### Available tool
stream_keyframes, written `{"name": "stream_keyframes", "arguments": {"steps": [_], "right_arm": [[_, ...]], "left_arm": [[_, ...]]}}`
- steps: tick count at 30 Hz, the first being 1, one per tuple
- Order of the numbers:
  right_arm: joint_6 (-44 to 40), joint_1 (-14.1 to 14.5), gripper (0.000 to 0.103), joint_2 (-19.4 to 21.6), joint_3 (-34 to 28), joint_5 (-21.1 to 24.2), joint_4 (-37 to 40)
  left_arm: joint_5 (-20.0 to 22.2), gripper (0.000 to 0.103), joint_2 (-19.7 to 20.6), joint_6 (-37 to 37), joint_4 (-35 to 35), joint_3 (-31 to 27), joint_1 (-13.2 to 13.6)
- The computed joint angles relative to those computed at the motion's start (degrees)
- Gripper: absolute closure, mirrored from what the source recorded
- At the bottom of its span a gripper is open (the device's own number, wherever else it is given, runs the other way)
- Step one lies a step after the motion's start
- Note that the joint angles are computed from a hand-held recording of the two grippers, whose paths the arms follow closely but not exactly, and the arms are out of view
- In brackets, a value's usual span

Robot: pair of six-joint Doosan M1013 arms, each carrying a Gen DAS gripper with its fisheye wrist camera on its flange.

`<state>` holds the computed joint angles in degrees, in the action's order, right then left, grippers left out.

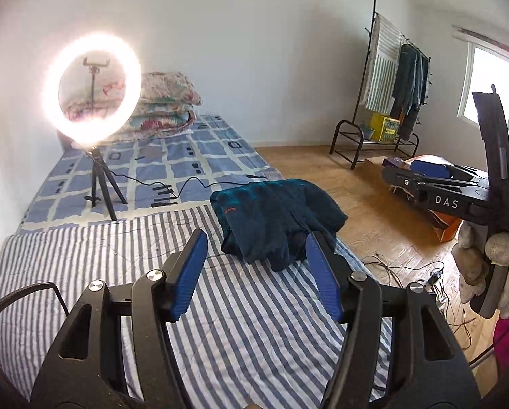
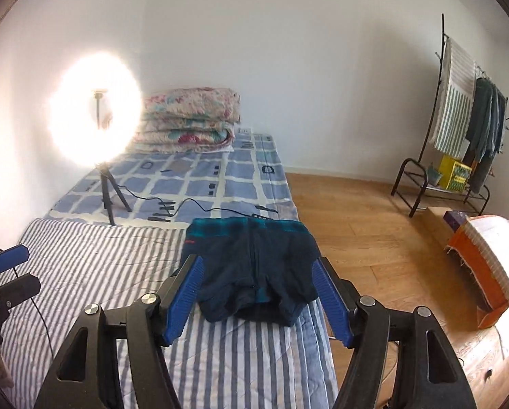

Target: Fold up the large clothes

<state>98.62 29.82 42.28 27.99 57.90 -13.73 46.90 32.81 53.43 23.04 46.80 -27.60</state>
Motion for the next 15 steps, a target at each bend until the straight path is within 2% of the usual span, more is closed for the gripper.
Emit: {"name": "stream_keyframes", "arguments": {"steps": [3,8,10,13,15], "right_arm": [[3.08,1.9,0.032,-5.0,7.18,-3.16,-4.47],[8.73,4.87,0.028,-11.67,15.96,-5.7,-10.19],[11.53,6.1,0.021,-14.33,19.65,-7.04,-12.64],[15.46,8.24,0.015,-17.57,24.37,-8.73,-16.41],[17.36,9.37,0.014,-19.1,26.75,-9.45,-17.98]], "left_arm": [[-2.54,0.041,-4.73,-2.35,3.54,6.18,-1.31],[-4.18,0.031,-11.57,-5.14,7.27,14.24,-3.35],[-4.82,0.025,-14.29,-7.31,9.55,17.51,-4.2],[-5.9,0.018,-17.71,-9.48,11.65,21.59,-5.05],[-6.27,0.017,-19.5,-10.72,12.96,23.7,-5.47]]}}
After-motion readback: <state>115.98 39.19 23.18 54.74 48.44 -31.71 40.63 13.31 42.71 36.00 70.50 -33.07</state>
